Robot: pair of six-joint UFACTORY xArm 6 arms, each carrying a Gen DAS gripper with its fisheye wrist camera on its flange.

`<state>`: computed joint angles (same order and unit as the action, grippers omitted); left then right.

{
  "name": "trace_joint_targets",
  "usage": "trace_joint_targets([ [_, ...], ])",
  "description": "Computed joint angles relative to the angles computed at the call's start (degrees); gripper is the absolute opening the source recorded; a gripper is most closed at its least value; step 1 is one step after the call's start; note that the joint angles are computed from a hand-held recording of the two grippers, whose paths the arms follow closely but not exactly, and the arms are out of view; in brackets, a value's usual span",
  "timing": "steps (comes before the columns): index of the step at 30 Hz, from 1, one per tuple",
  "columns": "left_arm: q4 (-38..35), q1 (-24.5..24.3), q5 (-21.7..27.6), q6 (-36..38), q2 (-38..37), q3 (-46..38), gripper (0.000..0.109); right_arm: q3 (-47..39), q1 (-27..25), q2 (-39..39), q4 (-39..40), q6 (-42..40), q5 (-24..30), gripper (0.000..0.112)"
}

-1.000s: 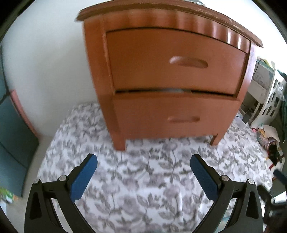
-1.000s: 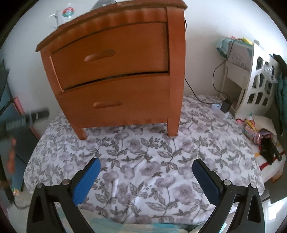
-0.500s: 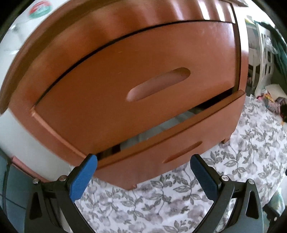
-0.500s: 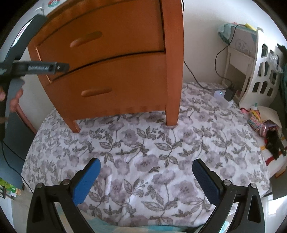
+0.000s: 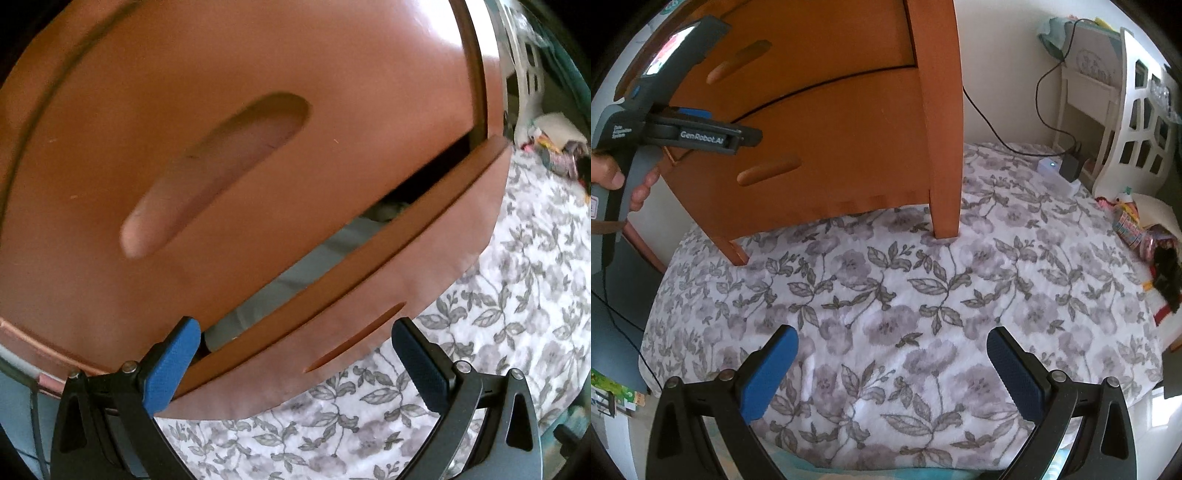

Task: Organize soft objects
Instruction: 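Grasp the lower drawer's front edge with the left gripper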

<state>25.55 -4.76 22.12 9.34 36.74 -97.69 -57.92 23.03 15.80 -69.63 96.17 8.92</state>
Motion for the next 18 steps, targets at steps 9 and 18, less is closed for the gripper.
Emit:
trace_joint_targets([
  [9,-5.35,-0.79,6.63,6.25,4.73,-7.25,0.103,-0.55,-0.93,1.42,-0.19,0.57,-1.93,0.103],
  [18,-2.41,-0.81,6.30,6.51,5.97,-6.43,0.103,-0.73,-0.96,2.09,1.96,-0.82,-2.23,0.103],
])
